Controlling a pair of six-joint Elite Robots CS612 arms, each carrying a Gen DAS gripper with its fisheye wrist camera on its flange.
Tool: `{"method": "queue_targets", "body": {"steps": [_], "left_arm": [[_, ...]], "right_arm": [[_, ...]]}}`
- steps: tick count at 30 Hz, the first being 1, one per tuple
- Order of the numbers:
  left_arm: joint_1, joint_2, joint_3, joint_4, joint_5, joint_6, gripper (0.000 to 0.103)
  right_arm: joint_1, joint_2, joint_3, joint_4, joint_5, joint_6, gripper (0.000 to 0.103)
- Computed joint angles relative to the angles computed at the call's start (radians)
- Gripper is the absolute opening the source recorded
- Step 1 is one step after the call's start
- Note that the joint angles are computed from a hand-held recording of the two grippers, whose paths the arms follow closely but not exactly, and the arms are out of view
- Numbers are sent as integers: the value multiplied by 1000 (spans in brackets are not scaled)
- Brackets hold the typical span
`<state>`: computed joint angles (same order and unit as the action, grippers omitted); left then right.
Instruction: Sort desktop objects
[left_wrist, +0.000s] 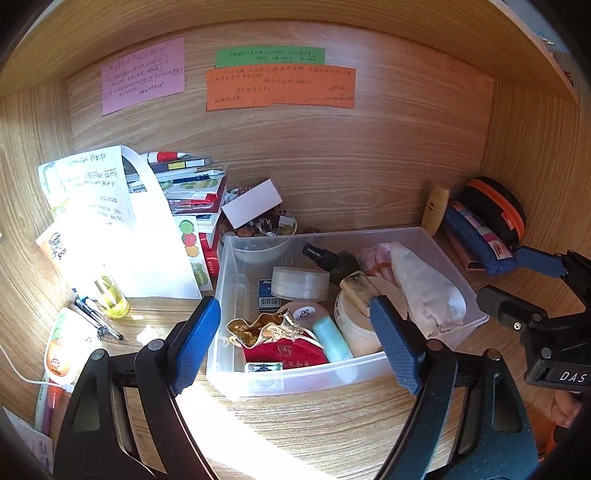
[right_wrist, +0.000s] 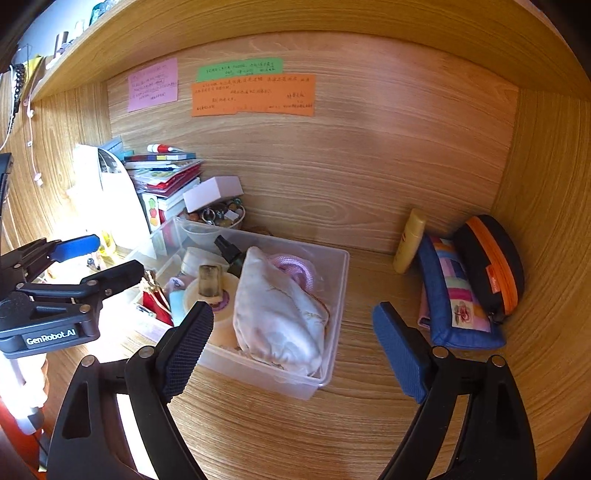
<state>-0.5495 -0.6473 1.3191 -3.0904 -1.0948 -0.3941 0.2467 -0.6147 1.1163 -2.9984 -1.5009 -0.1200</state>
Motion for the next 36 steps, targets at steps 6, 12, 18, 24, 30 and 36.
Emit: {"method": "queue_targets", "body": {"steps": [6,12,18,24,30,36], "left_arm": [[-2,-2,8,-5,-2,-2,84],[1,-2,13,-7,-14,-2,84],[1,-3,18,-16,-18,2,84],[1,-4,21,-15,-18,2,84],[3,-5,22,-19,-26,-3,84],[6,-6,23,-20,-38,-1,84]], "right_arm": [[-8,-1,6,26,20,27,87],[-7,0,4,40,24,30,87],[-4,2,1,48,22,27,87],[-2,2,-1,53,21,27,87],[0,3,-4,60,23,20,87],[0,3,-4,60,28,23,87]]}}
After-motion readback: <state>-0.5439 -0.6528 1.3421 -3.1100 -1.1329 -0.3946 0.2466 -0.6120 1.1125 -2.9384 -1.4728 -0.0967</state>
